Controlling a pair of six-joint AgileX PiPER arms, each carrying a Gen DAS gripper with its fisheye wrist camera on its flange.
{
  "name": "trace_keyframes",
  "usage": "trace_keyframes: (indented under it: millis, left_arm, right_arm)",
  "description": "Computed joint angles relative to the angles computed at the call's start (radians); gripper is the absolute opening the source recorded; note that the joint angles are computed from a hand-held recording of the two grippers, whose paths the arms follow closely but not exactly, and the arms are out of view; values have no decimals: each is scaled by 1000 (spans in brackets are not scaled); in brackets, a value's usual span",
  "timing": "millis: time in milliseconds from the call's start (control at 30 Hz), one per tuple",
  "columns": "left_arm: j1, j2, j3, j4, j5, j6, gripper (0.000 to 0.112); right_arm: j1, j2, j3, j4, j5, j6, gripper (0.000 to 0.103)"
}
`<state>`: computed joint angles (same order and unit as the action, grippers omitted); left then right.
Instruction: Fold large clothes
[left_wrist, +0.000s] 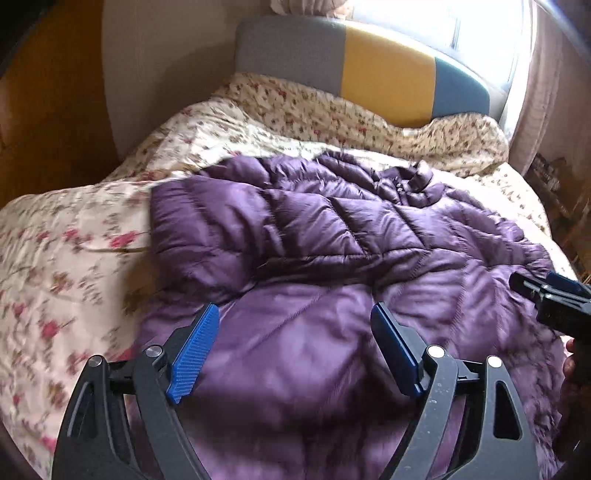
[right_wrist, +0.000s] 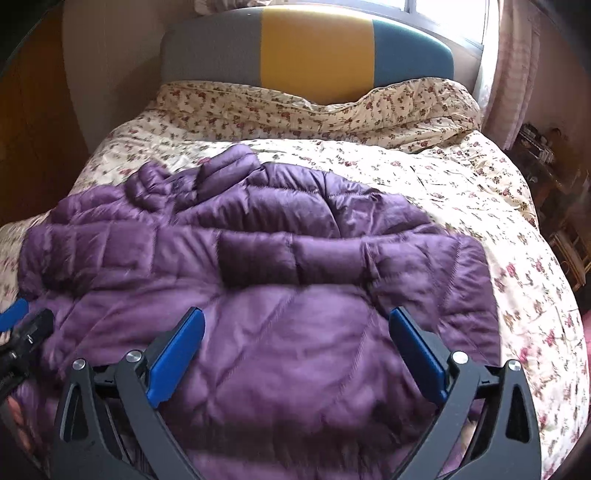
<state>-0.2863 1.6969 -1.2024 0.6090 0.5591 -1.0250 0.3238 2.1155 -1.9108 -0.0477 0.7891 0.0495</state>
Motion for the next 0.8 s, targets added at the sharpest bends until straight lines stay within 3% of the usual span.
trace_keyframes:
  millis: [133, 400, 567, 800]
  left_arm:
    - [-15, -185, 171, -39, -26, 7, 83]
    - [-144, -523, 463, -94, 61, -32, 83]
    - [-297, -712, 596, -77, 179, -173, 78]
    - [-755, -885, 707, 19, 469, -628, 72]
  right_arm:
    - [-29, -166, 243, 48, -50, -85, 100]
    - [-163, -409, 611, 172, -36, -309, 99]
    - [-318, -555, 804, 266, 9, -501, 98]
    - [-496, -689, 957, 403, 126, -723, 81]
